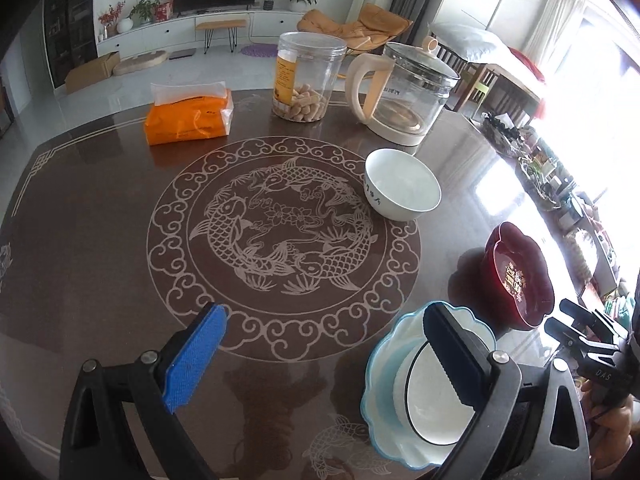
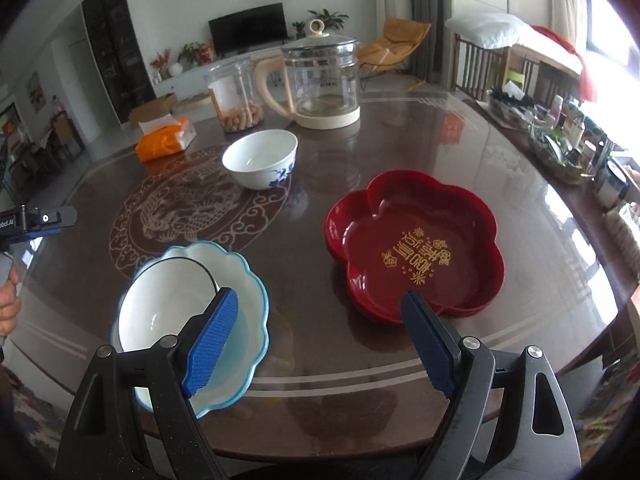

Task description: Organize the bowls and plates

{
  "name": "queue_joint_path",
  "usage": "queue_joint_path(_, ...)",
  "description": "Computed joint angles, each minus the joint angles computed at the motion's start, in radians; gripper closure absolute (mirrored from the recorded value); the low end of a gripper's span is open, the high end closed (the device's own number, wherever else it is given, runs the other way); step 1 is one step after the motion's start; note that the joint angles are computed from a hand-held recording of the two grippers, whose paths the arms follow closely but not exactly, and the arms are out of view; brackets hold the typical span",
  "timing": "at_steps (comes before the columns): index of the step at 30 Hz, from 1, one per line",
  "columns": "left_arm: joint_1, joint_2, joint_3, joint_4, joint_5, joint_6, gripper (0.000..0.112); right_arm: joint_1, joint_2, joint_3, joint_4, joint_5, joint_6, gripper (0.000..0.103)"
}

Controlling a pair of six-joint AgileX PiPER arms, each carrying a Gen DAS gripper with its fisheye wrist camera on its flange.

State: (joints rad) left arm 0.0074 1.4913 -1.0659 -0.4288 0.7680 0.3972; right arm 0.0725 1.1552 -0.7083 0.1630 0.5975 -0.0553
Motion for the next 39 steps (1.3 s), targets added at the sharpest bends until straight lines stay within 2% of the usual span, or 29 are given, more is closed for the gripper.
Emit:
queue_joint_path(2, -0.045, 0.074, -0.094, 0.048, 0.0, -0.054, 0.014, -0.063, 0.117, -0.122, 0.1, 0.085, -0.113, 0.017)
queue_joint_path(4, -0.077, 0.15, -0.186, 0.078, 0.001, -0.106, 0.014, -0.086, 0.207, -0.245, 0.095, 0.155, -0.11, 0.017)
queue_joint_path(6, -0.102, 0.236, -0.288, 0.105, 0.013, -0.158, 0.014, -0.118, 0.299, -0.372, 0.157, 0.235, -0.172, 0.017)
queue_joint_path(8, -0.121, 0.33, -0.396, 0.124, 0.045, -0.214, 0.014, -0.159, 0.416, -0.497, 0.25, 0.324, -0.22, 0.017)
queue_joint_path(11, -0.132, 0.469, -0.542, 0.122, 0.105, -0.291, 0.015, -0.195, 0.581, -0.658, 0.321, 0.41, -0.182, 0.017)
queue_joint_path(13, -0.133, 0.542, -0.617, 0.104, 0.138, -0.331, 0.018, -0.19, 0.67, -0.748, 0.311, 0.434, -0.123, 0.017)
queue_joint_path(18, -0.162, 0.678, -0.78, 0.147, 0.185, -0.433, 0.022, -0.131, 0.812, -0.911, 0.206, 0.426, -0.04, 0.018)
queue_joint_path(24, -0.211, 0.8, -0.955, 0.201, 0.258, -0.475, 0.04, -0.059, 0.944, -1.086, 0.133, 0.447, -0.015, 0.02)
queue_joint_path(26, -0.22, 0.834, -1.001, 0.204, 0.278, -0.483, 0.051, -0.031, 0.98, -1.141, 0.089, 0.453, -0.01, 0.02)
queue_joint_path(28, -0.225, 0.857, -1.026, 0.198, 0.289, -0.486, 0.063, -0.01, 1.02, -1.201, 0.052, 0.468, -0.006, 0.029)
queue_joint_path(29, -0.227, 0.867, -1.037, 0.197, 0.294, -0.486, 0.07, -0.003, 1.039, -1.227, 0.043, 0.48, -0.009, 0.037)
queue_joint_path(30, -0.229, 0.871, -1.039, 0.195, 0.292, -0.486, 0.072, 0.003, 1.061, -1.256, 0.035, 0.492, -0.009, 0.047)
queue_joint_path(32, -0.233, 0.88, -1.045, 0.202, 0.287, -0.488, 0.077, 0.011, 1.097, -1.299, 0.026, 0.51, -0.006, 0.057)
queue_joint_path(38, -0.229, 0.913, -1.074, 0.164, 0.283, -0.472, 0.098, 0.007, 1.166, -1.359, 0.023, 0.516, 0.02, 0.061)
queue_joint_path(39, -0.228, 0.92, -1.083, 0.152, 0.284, -0.466, 0.099, 0.004, 1.17, -1.36, 0.034, 0.517, 0.017, 0.076)
